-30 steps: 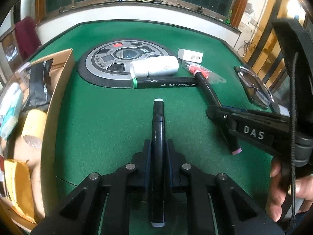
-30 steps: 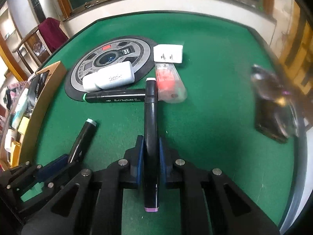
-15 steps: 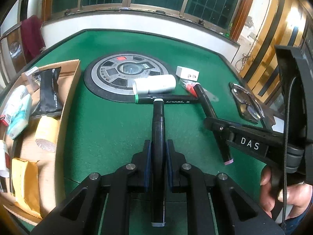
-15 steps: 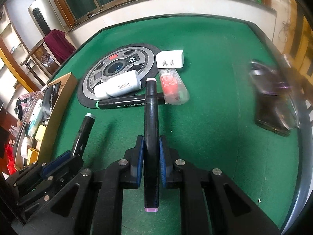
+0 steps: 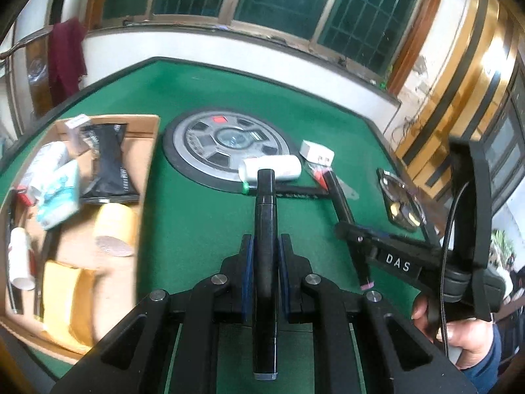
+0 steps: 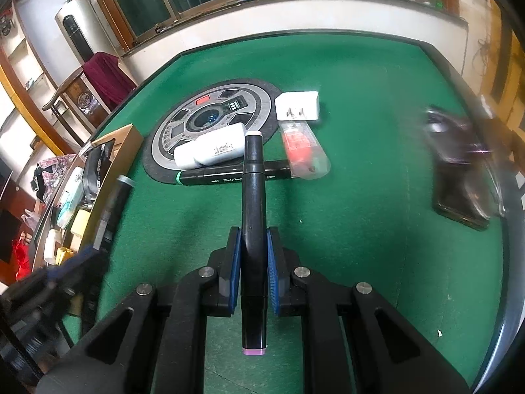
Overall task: Organize objects
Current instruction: 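Carry both black markers into the tray and open both grippers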
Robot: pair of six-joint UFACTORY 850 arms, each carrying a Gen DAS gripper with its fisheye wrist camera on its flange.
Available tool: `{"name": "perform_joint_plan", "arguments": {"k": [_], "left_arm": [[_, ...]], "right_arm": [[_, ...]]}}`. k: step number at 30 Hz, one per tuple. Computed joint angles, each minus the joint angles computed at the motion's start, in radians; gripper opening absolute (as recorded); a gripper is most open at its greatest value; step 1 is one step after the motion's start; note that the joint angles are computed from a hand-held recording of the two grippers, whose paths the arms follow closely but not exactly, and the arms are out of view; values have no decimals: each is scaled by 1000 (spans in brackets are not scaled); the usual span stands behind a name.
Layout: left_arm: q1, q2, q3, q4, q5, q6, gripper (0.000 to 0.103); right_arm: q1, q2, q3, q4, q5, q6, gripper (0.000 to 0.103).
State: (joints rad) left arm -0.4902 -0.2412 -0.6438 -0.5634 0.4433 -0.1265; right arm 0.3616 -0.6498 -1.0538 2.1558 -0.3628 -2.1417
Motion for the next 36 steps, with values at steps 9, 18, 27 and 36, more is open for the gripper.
{"name": "perform_joint_plan", "arguments": {"k": [9,18,27,36], "left_arm": [[77,147,136,96,55,-110,12],[281,243,278,252,102,-279,12],[414,166,304,370,142,-401,12],[433,122,298,420,163,-459,12]], "right_arm": [[40,43,35,-110,-84,91,12],[188,24,-13,-235,-98,235,12],[316,-46,-117,-294,-19,315,12],[343,-100,-173,-384,30,412,12]]}}
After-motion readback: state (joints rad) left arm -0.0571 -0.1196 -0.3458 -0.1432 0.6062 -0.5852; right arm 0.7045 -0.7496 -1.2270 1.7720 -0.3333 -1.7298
